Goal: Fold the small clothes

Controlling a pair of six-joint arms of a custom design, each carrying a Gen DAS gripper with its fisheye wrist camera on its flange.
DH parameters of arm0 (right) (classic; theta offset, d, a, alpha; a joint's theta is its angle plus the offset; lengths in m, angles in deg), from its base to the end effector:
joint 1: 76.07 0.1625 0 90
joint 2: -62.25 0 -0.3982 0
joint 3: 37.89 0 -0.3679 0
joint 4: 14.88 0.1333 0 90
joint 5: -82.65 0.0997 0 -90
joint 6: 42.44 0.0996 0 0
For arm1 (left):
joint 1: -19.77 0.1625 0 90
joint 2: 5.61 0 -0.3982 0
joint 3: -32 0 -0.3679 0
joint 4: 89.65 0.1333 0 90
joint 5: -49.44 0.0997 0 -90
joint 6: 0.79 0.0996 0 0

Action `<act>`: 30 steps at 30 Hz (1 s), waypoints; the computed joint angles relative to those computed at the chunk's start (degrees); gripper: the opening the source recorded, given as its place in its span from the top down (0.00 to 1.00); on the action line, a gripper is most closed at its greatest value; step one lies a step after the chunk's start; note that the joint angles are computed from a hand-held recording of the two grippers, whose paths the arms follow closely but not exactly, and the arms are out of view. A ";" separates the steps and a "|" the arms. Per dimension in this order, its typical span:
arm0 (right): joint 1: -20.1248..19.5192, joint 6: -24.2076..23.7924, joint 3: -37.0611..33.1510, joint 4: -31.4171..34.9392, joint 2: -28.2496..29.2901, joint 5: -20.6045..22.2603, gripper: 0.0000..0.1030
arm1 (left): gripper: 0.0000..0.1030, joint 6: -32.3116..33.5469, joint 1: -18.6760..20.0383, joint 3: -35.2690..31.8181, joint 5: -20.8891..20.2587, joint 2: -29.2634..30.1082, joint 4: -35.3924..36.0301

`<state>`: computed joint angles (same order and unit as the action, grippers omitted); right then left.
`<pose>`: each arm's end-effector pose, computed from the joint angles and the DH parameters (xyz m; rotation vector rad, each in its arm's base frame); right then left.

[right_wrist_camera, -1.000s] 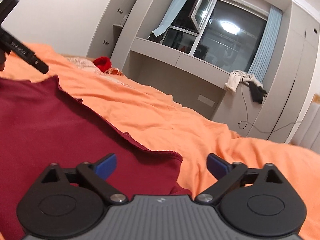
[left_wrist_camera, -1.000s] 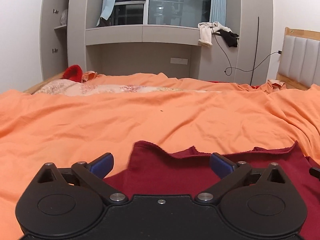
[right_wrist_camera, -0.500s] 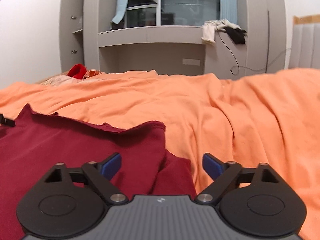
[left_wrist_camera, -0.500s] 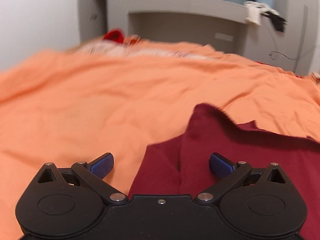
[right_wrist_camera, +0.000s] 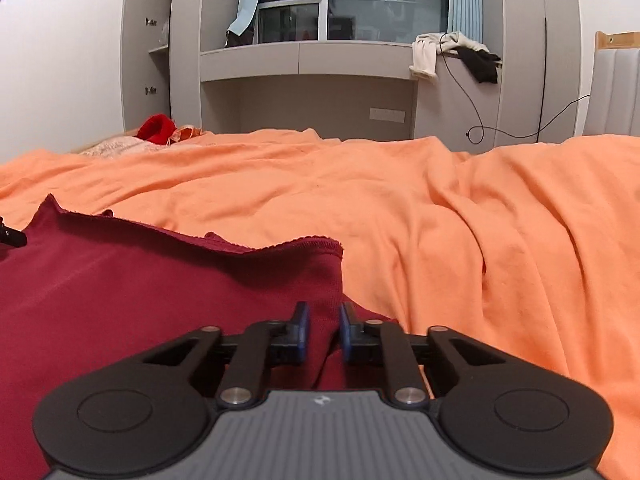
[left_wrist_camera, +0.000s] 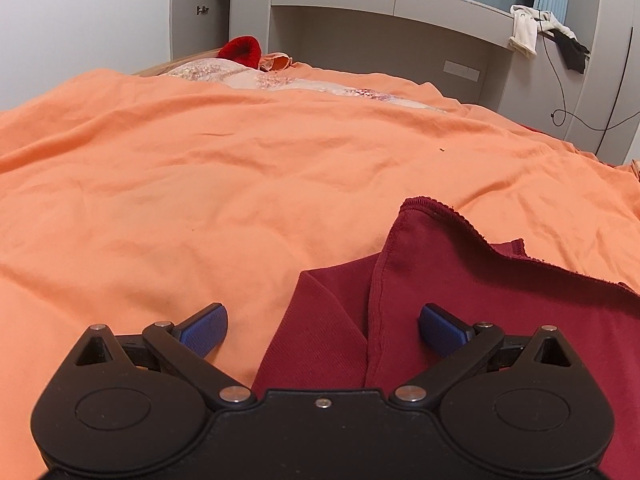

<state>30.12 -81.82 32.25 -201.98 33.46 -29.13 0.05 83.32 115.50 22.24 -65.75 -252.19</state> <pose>0.3038 -0.7008 0.1416 0.8863 -2.1964 1.1297 -0.0845 -0.6679 0.4077 -0.0703 2.0534 -1.1508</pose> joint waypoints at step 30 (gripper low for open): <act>-1.20 10.52 8.84 -7.43 -6.20 4.19 0.17 | 0.01 7.10 -3.23 3.86 -0.48 -1.54 -14.22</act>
<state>28.92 -71.30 41.09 -209.42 27.27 -24.94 7.14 80.09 119.36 21.76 -67.29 -266.41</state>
